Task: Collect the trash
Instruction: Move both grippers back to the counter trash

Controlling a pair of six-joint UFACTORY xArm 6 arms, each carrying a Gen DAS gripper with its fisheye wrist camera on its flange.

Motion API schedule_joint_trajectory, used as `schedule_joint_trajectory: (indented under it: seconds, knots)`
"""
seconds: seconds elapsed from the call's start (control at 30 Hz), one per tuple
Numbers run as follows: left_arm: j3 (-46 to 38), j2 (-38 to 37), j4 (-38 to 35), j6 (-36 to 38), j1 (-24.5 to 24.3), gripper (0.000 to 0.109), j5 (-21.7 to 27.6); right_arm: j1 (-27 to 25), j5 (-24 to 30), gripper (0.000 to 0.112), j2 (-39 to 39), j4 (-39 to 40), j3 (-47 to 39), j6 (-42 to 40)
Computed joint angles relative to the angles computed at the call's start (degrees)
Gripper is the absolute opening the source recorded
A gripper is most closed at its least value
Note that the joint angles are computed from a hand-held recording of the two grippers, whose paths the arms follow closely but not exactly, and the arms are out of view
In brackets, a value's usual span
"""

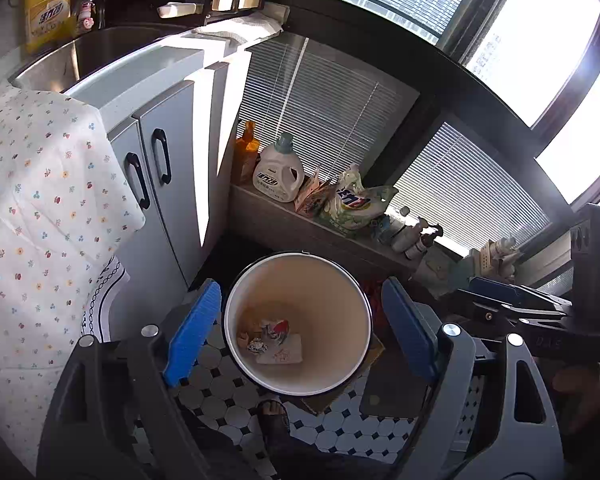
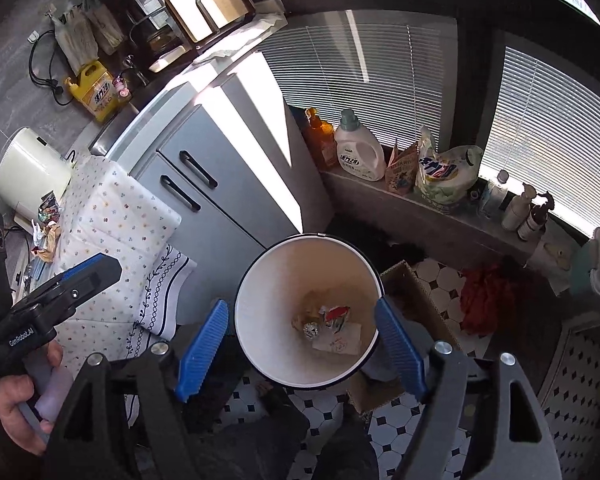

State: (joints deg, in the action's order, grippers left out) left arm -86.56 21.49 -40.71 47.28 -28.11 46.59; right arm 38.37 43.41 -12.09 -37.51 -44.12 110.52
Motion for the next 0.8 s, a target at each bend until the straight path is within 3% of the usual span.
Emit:
schedule_joint_trajectory:
  seconds: [0.2,0.37,0.8]
  knots:
    - [1.61,-1.93,0.62,-2.29,3.41,0.095,-2.89,-1.14,-1.36,0.086,5.83,-1.48,-7.02,-5.62]
    - [2.49,-3.08,1.28,-4.19,6.53,0.097,-5.35,-1.60,-2.34,0.095,11.39,-2.85,-13.82,-8.70]
    - [1.45,-3.94,1.19,-8.31,16.18,0.097,-9.26,-2.95,-6.79,0.095,29.43,1.47,-38.61,-24.85]
